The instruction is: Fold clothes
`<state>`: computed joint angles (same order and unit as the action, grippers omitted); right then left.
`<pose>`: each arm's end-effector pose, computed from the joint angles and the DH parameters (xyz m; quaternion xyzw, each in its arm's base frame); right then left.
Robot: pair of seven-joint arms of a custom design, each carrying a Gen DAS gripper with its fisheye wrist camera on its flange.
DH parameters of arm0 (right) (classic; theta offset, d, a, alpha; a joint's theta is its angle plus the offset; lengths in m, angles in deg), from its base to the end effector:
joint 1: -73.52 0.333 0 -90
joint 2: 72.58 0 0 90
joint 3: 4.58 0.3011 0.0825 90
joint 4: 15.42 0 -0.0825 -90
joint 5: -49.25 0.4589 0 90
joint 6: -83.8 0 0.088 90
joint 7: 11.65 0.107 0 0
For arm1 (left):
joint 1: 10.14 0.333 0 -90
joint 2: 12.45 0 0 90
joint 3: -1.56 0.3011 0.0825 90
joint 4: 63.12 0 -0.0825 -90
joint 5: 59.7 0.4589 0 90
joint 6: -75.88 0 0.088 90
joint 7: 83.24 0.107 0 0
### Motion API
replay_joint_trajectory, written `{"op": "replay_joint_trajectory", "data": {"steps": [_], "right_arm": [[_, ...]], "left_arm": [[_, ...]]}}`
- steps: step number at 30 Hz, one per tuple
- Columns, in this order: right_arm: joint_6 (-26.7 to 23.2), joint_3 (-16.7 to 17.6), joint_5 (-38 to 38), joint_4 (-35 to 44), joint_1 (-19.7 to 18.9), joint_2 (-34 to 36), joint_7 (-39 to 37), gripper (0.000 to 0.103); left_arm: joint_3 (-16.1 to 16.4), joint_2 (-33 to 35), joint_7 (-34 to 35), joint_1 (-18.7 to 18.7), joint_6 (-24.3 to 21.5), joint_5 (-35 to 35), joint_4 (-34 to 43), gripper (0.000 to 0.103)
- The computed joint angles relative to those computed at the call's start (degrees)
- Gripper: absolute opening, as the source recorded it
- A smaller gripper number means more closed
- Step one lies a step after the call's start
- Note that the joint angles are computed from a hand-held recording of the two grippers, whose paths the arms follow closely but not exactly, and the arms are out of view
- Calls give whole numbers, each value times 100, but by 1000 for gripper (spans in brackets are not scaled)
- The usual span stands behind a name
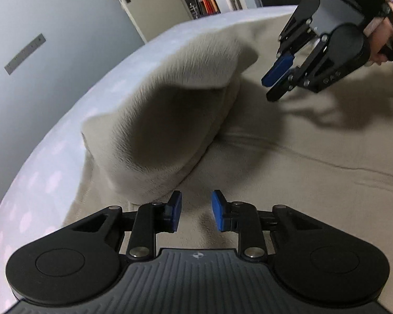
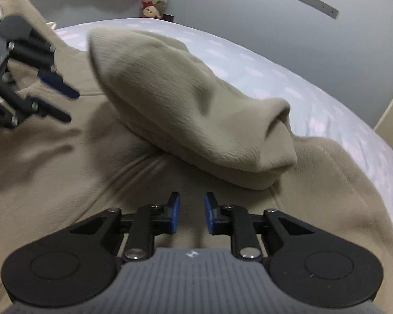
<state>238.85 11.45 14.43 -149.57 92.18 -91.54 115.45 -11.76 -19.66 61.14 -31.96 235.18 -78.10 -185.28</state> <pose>0.4513 0.3431 0.4834 -0.7757 0.4897 -0.2978 0.2644 0.5229 -0.3556 0.5045 -0.1166 0.9156 -0.2933 0.2489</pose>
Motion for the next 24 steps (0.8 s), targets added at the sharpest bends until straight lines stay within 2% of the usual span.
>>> {"op": "replay_joint_trajectory", "data": {"steps": [4,7,9,11,14,17,19,24], "right_arm": [[326,-164,51,111,-93,317,-117,22],[619,-227,-134,260,-245,615,19,23],[767,-210,-529,423,-407,826,336,21],[782,-169,-1244,651,-579,1031,946,17],[710,-267,-2174,936,-613,1247,1690,12],[684,-476,-2421,1074,-473,1378,1892,10],[592,-576,-2326,1028,-335,1367,1700,10],[332,-594,-1855,420,-203,749,1514,13]], "left_arm": [[-86,672,-157,93,16,149,592,23],[-190,1109,-191,180,338,304,938,19],[-215,1402,-448,212,643,683,1180,15],[-179,1683,-799,203,932,1173,1427,14],[-1,2027,-1335,109,1256,2025,1766,14],[-3,2286,-1524,167,1096,2404,2105,14],[-18,2328,-1612,225,1005,2537,2140,14],[-101,1957,-1825,437,862,2487,1727,14]]}}
